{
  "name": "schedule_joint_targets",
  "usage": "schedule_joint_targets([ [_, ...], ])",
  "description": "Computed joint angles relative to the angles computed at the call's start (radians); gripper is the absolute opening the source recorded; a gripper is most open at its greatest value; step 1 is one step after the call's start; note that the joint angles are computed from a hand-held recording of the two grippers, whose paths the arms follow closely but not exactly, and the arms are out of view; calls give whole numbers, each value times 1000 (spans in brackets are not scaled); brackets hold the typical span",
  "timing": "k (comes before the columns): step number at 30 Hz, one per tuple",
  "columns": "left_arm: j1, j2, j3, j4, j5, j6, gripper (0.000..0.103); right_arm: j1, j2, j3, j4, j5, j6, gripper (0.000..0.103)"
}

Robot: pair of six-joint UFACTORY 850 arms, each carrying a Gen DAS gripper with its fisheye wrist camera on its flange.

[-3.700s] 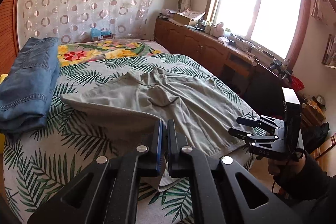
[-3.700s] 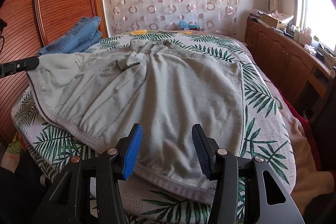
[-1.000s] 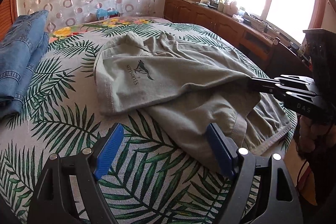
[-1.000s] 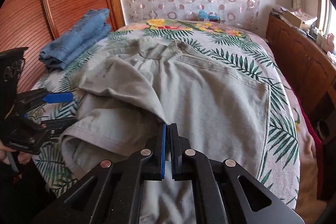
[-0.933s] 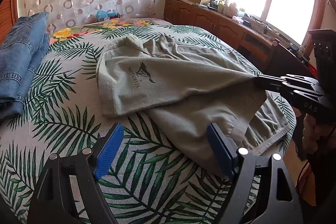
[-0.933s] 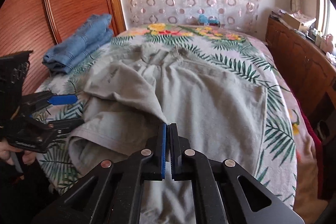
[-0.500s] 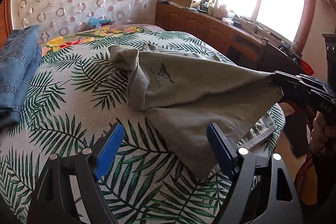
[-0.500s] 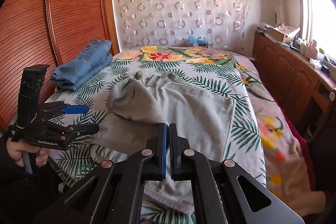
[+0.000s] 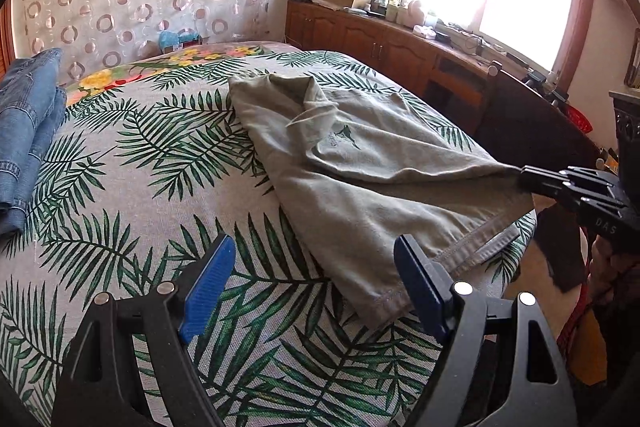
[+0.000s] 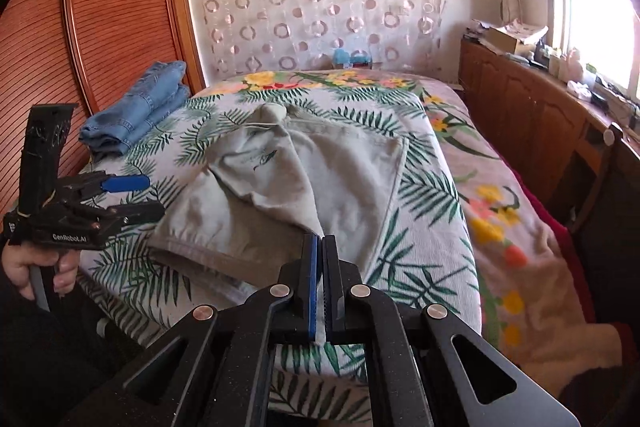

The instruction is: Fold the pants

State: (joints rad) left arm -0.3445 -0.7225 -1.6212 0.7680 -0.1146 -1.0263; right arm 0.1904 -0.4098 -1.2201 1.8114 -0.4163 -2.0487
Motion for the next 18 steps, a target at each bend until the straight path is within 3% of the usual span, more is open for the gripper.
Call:
schedule_joint_targets([
  [10, 1, -3, -2, 43, -7, -46, 82, -14, -4, -13, -205, 2, 218, 2],
  [18, 2, -11, -4, -13, -11, 6, 82, -15, -35, -53, -301, 5, 321, 2],
])
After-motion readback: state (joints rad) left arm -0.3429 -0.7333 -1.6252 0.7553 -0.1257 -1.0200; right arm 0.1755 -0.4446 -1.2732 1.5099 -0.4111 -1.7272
